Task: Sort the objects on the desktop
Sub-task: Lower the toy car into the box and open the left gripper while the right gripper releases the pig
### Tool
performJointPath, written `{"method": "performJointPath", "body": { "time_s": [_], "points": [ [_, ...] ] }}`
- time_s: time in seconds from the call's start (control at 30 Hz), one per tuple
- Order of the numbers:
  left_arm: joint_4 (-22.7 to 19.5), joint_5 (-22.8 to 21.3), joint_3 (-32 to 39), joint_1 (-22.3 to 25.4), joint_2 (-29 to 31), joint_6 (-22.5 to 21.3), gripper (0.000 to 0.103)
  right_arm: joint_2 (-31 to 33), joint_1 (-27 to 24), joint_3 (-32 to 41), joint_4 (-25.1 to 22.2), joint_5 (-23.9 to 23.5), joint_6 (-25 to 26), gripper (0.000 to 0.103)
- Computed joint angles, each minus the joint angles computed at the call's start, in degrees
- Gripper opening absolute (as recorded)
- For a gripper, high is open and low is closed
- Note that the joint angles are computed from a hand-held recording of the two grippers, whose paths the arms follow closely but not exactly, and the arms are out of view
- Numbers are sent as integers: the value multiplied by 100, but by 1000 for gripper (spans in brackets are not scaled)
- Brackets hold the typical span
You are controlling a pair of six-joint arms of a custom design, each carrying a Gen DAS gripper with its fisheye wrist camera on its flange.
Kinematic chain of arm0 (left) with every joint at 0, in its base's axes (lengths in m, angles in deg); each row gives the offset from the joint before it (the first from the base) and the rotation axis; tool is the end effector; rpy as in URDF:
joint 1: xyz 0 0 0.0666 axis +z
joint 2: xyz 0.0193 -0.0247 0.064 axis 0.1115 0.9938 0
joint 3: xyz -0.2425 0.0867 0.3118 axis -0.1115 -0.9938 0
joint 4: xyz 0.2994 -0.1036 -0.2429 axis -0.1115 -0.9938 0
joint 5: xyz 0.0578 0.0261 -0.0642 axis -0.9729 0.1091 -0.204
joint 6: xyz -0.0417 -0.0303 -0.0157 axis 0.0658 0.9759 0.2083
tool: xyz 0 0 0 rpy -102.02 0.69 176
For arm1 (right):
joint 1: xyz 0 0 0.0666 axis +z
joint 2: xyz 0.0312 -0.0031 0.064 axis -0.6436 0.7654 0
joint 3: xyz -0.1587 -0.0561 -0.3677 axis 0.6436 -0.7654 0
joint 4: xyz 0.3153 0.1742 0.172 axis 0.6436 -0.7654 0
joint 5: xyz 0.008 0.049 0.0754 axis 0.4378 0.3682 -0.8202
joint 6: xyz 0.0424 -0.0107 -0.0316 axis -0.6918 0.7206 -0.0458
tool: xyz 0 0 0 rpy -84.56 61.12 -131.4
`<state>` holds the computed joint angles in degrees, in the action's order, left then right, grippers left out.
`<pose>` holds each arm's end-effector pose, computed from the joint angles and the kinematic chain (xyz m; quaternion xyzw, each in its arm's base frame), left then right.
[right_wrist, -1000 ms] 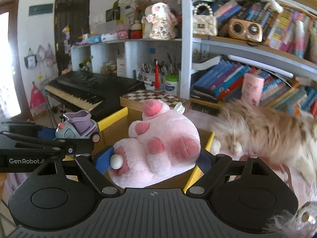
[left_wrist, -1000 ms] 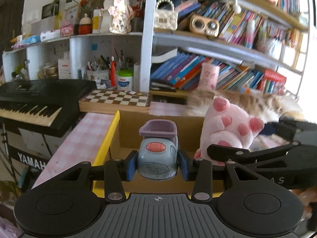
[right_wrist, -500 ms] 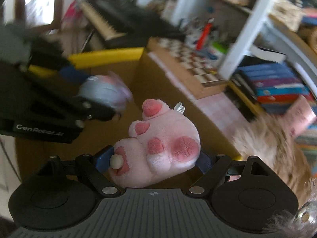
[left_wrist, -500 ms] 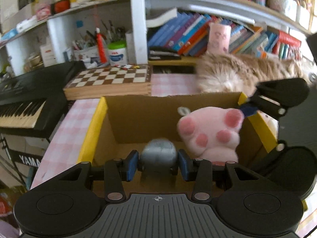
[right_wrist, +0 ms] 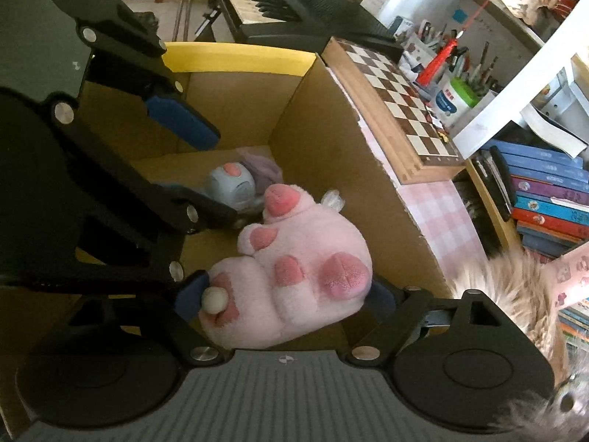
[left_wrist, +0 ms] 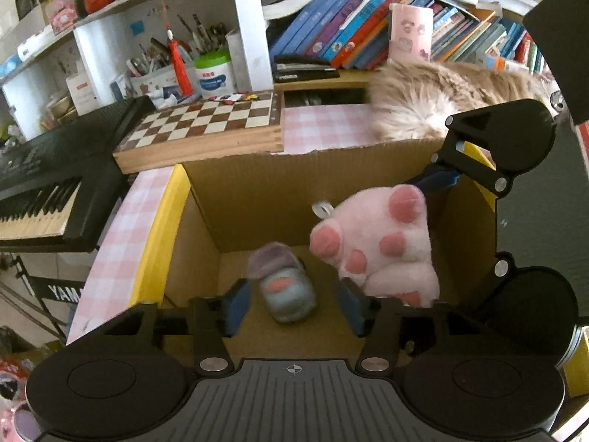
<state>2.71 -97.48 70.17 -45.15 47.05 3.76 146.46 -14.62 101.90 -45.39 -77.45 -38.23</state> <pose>0.3352 -0.4035 0.3392 0.2392 0.9031 -0.0387 0.3545 0.3500 0.1605 0.3090 -0.3892 0.8686 -0.0659 0.2996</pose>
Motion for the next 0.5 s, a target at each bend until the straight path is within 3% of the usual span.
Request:
{"method": "performJointPath", "body": {
  "time_s": [0.07, 0.2, 0.5],
  "points": [
    [102, -81, -55, -26, -74, -64, 72, 1, -8, 15, -4, -14, -3, 90],
    [364, -224, -208, -73, -280, -102, 75, -159, -10, -61, 125, 75, -150, 90],
    [683, -526, -606, -255, -846, -30, 80, -960, -66, -376, 383, 142, -1033, 90]
  ]
}}
